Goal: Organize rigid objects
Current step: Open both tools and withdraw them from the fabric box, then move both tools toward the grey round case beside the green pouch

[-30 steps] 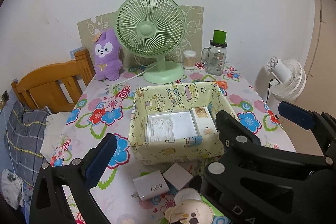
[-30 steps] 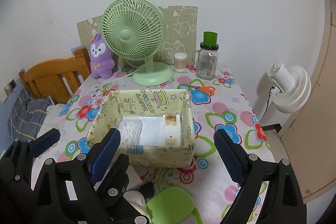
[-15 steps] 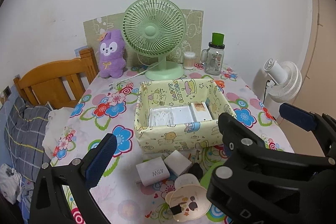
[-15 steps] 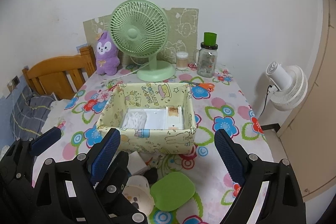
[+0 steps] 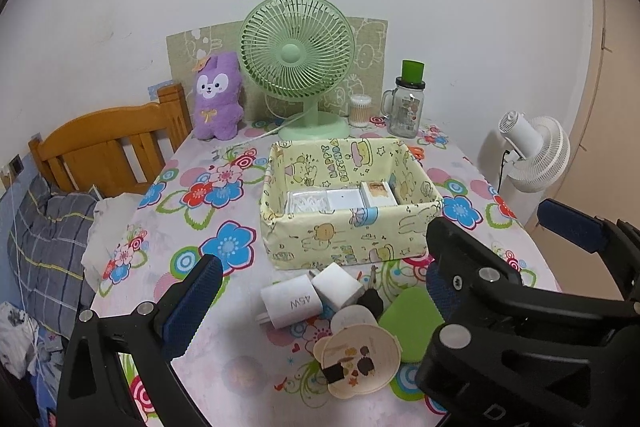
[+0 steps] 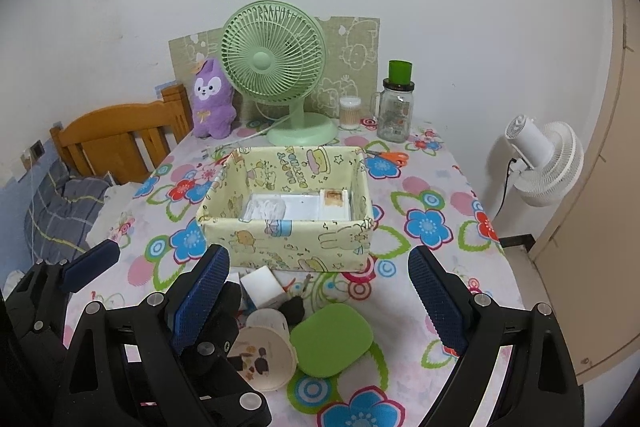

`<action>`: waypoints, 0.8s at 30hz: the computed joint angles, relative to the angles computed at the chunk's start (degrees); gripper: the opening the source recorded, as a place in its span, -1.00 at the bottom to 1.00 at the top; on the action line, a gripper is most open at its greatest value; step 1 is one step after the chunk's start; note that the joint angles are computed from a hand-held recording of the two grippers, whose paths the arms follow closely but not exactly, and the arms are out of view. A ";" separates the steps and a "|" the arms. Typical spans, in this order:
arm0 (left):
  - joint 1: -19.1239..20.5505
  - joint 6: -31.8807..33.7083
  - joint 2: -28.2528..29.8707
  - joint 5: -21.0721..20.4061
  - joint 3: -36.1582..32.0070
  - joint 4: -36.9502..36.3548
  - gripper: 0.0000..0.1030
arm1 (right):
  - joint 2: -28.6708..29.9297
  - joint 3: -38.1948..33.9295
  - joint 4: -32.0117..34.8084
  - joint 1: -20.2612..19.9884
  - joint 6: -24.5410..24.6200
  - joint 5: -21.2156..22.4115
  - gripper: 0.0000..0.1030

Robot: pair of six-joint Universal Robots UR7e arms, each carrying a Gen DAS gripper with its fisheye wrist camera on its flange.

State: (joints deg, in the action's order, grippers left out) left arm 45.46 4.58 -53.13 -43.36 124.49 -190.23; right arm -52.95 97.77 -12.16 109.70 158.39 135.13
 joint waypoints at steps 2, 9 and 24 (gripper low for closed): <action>-0.04 -0.13 0.02 0.12 0.67 -0.70 0.99 | -0.14 0.76 -0.94 0.06 -0.54 0.23 0.81; 0.18 -0.66 0.12 -0.50 2.00 -1.78 0.99 | -0.25 2.67 -2.46 -0.46 -0.43 -0.82 0.81; 2.61 -1.98 3.57 -3.41 2.11 -3.06 0.99 | 0.36 5.02 -4.92 -3.72 -2.27 -2.72 0.80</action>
State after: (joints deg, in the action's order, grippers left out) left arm 48.07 2.61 -49.56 -46.77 126.60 -193.29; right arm -52.59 102.80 -17.08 105.98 156.12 132.40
